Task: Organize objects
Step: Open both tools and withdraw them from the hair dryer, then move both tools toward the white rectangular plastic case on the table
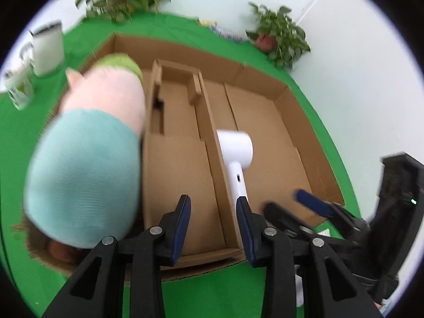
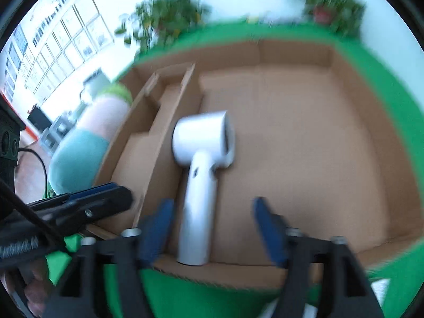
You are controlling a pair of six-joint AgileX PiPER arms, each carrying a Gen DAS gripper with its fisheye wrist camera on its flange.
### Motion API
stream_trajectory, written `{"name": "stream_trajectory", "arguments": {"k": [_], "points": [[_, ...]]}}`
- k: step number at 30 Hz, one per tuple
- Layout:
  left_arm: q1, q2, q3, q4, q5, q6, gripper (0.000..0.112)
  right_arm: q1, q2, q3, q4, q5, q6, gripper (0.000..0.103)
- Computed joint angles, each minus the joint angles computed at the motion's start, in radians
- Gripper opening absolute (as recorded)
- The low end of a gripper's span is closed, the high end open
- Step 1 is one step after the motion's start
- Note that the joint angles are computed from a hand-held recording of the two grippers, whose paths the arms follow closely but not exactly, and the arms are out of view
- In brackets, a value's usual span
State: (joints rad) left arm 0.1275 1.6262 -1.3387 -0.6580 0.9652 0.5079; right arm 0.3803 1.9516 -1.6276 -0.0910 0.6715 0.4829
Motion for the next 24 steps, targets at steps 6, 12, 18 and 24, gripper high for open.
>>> {"name": "stream_trajectory", "arguments": {"k": [6,12,18,24], "points": [[-0.028,-0.307,0.234,0.000,-0.279,0.079,0.075,0.060,-0.333,0.414,-0.446,-0.287,0.421,0.102],[-0.142,-0.493,0.397,0.249,-0.529,-0.172,0.082,0.182,-0.554,0.662,-0.932,-0.198,0.869,0.102],[-0.157,-0.531,0.424,0.264,-0.532,-0.163,0.082,0.234,-0.669,0.777,-0.892,-0.157,0.863,0.102],[-0.179,-0.622,0.532,0.310,-0.577,-0.198,0.082,0.277,-0.626,0.835,-0.848,-0.190,0.934,0.102]]}}
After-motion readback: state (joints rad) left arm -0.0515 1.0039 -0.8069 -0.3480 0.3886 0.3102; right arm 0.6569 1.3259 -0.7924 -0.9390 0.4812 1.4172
